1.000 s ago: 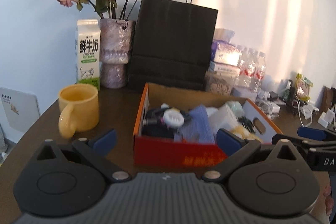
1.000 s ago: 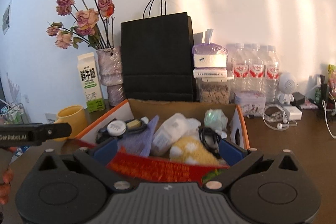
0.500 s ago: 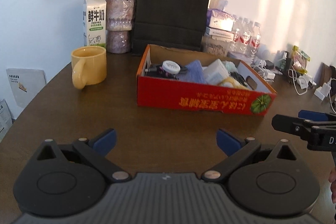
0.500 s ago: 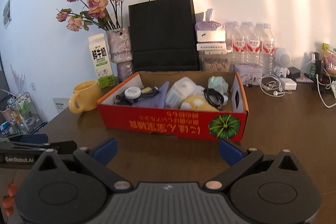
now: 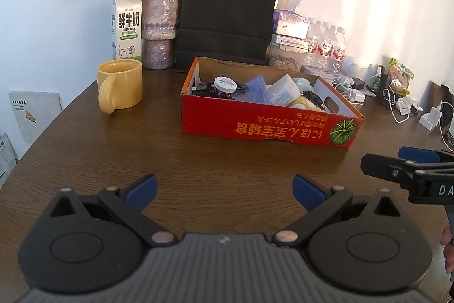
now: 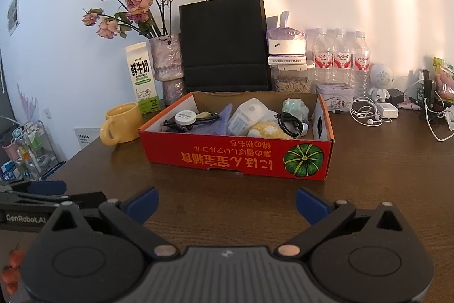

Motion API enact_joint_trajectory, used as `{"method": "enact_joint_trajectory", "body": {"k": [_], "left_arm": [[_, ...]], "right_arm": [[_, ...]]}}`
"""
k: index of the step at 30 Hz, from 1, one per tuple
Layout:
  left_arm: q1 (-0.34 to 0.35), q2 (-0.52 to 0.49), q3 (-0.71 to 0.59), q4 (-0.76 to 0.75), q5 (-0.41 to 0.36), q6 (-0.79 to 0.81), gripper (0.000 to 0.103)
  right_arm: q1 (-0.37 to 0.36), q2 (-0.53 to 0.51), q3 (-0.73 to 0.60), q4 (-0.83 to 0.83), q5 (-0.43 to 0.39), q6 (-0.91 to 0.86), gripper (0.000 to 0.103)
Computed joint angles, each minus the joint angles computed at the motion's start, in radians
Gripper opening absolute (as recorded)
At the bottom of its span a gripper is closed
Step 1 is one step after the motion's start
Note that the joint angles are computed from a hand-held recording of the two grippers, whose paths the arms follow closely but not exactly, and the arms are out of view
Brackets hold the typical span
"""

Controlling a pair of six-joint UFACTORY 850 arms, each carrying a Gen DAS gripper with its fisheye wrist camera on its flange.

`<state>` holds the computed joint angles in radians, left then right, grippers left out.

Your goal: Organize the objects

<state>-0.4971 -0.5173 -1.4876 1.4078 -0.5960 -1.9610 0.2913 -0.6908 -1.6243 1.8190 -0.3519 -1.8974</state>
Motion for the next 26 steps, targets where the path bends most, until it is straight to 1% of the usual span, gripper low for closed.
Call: {"method": "enact_joint_trajectory", "body": {"k": [16, 19, 23, 26], "left_arm": [[-0.001, -0.001, -0.004, -0.025, -0.008, 0.000, 0.103], [-0.003, -0.003, -0.006, -0.018, -0.018, -0.003, 0.103], [-0.004, 0.002, 0.002, 0.006, -0.005, -0.022, 0.103], [-0.006, 0.001, 0.002, 0.011, -0.012, -0.023, 0.103]], "right_arm": [[0.001, 0.007, 0.010, 0.013, 0.004, -0.014, 0.103], [0.002, 0.006, 0.009, 0.008, 0.004, -0.011, 0.103], [0.003, 0.004, 0.008, 0.004, 0.006, -0.008, 0.103], [0.004, 0.003, 0.008, 0.005, 0.006, -0.009, 0.103]]}}
